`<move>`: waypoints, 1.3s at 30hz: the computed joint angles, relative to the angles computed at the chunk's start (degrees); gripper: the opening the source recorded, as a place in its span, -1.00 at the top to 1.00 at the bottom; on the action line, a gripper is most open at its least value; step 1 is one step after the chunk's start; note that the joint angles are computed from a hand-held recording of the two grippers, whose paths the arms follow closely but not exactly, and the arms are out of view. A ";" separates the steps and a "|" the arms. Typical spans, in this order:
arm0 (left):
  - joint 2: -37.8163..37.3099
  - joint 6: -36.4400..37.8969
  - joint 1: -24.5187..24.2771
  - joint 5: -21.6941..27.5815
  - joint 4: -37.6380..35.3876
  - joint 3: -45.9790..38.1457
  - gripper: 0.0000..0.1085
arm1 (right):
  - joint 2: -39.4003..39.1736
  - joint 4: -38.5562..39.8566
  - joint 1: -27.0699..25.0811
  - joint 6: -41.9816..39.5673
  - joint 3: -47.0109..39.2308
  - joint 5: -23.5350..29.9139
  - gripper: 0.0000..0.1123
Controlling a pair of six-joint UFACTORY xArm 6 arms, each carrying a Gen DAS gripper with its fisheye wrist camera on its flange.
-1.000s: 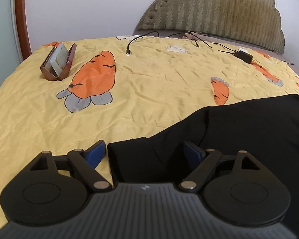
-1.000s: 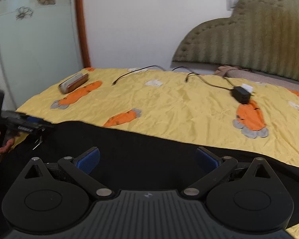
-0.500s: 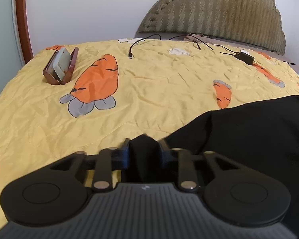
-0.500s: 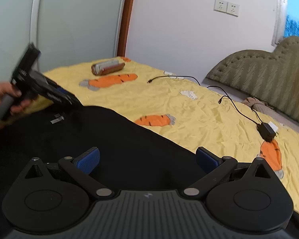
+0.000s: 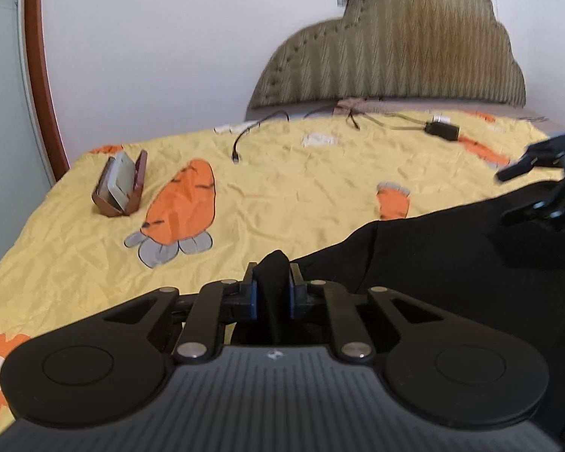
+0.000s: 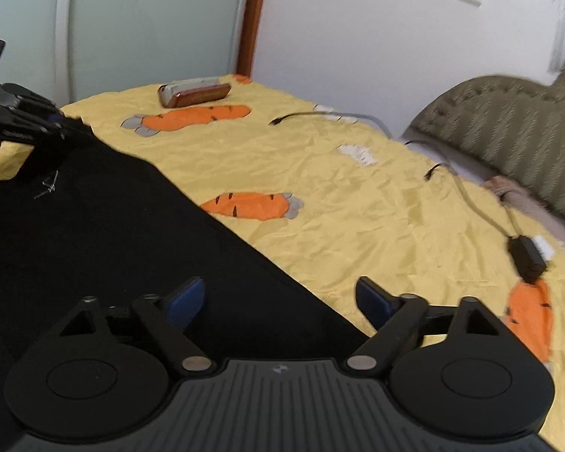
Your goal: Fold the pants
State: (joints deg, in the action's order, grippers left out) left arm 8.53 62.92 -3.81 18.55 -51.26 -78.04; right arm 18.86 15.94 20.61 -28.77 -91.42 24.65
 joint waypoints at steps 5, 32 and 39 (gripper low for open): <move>-5.05 9.55 -0.47 -0.16 -9.78 3.50 0.76 | 4.33 7.25 -1.90 -7.94 -8.04 6.87 -0.20; -23.91 17.62 -3.77 -1.64 -22.05 16.62 0.74 | 3.82 9.54 -8.10 -14.02 -12.72 23.89 0.49; -30.30 17.11 -4.80 -2.13 -20.77 21.99 0.73 | 5.02 9.64 -7.96 -13.33 -13.97 22.38 -0.76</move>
